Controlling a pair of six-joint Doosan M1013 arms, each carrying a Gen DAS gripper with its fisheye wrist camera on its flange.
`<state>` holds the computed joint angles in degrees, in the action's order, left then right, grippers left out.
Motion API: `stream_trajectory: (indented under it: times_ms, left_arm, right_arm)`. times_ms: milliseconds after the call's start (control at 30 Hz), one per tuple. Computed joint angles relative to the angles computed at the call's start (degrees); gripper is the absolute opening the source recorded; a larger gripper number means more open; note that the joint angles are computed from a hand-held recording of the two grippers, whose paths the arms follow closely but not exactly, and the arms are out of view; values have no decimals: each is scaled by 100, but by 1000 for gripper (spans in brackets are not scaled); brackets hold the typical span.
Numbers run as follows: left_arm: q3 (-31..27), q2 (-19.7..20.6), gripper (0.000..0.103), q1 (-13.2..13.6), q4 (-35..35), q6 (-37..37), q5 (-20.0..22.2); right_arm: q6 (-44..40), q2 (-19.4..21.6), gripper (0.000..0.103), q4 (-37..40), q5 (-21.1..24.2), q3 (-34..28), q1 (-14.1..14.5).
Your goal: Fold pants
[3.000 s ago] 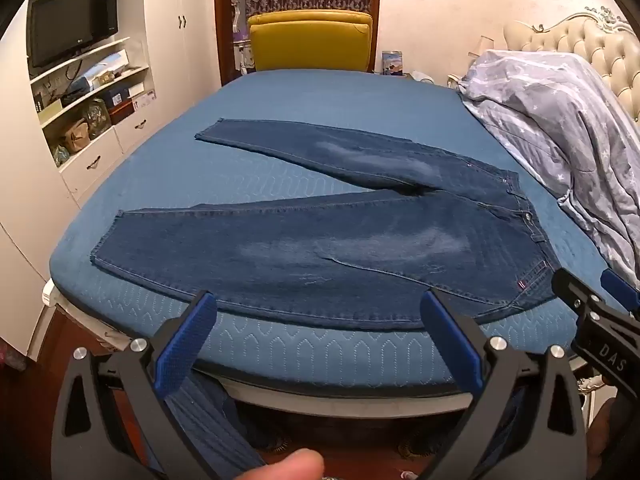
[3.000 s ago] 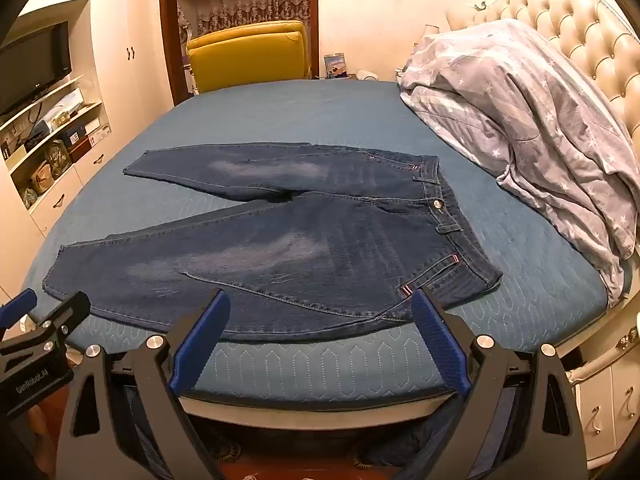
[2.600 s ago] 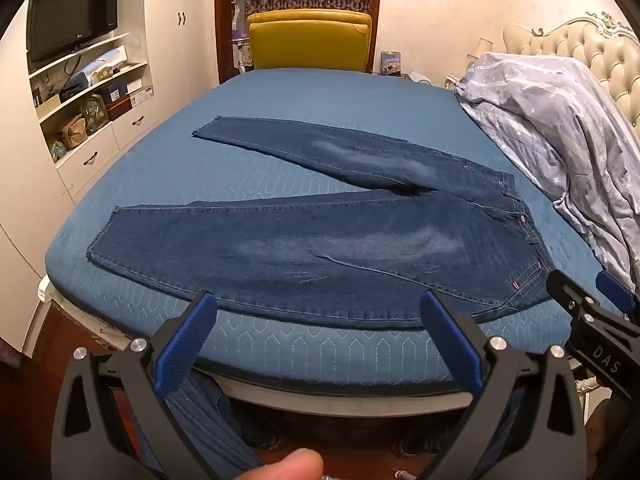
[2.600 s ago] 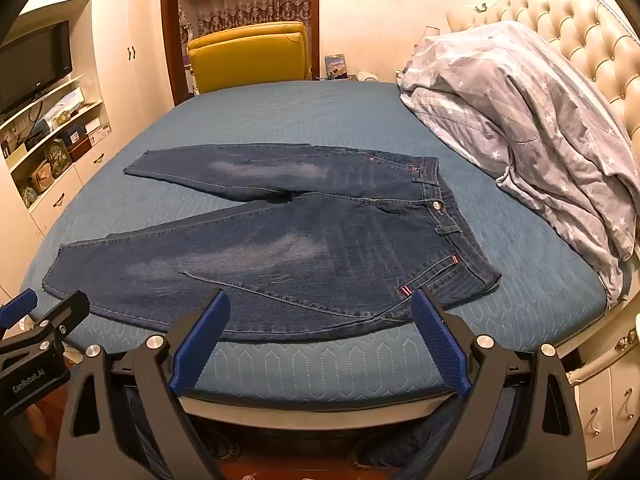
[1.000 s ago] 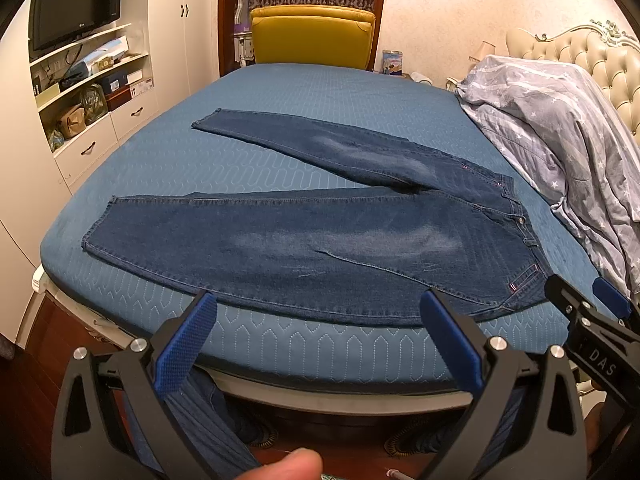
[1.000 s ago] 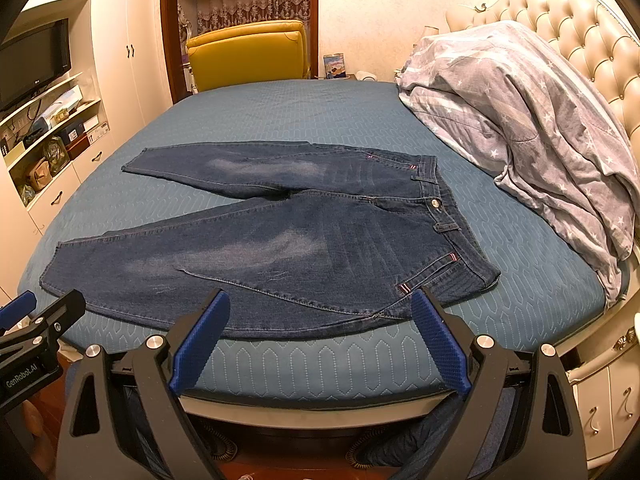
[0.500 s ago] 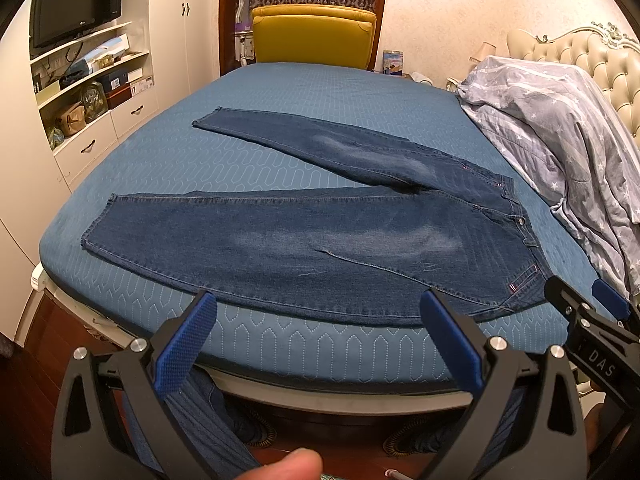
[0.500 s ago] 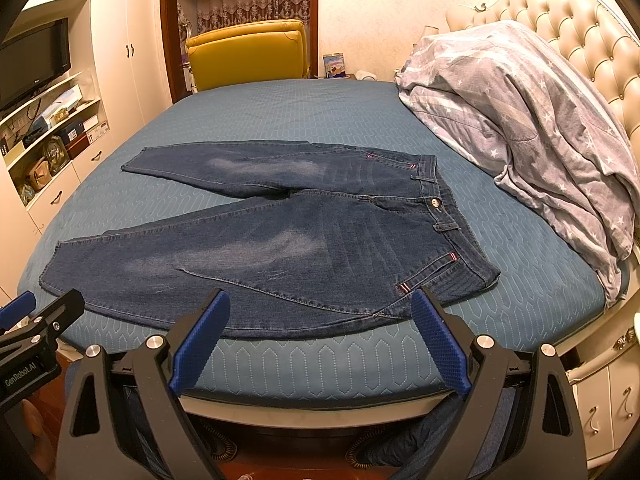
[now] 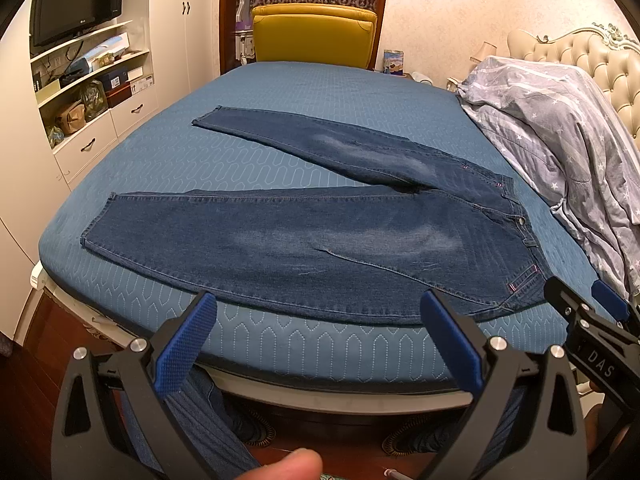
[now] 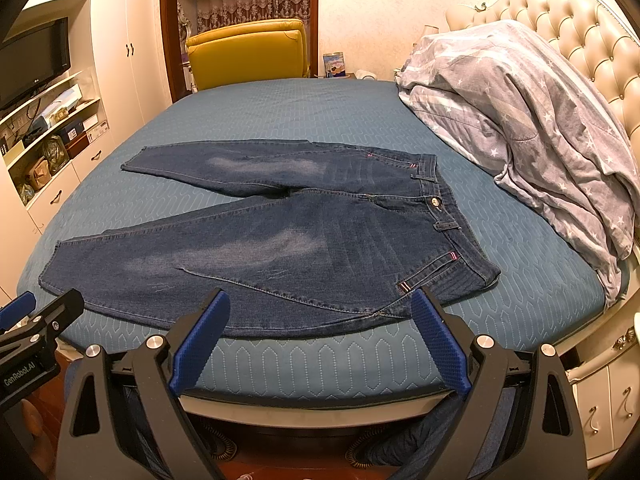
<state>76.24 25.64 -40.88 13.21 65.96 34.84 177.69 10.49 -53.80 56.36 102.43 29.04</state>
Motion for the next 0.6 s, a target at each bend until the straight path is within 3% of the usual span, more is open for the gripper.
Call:
stream_trajectory:
  times_ms: [233,400,500,600]
  left_arm:
    - [-14,17,102,8,-97,80,-1]
    - [-20,104,102,140,-1013,689,-127]
    - [-146,261,102,194,-1122,731,27]
    - [-297,432,102,296,-1495,917,220]
  right_arm:
    - [64,-17,89,-45,-42,59,12]
    - [82,-75,89,93,-472,283,-206]
    - [-12,-185,89,431,-1183,496,-638]
    - [-570,-189,89,915,-1629,545,-1279]
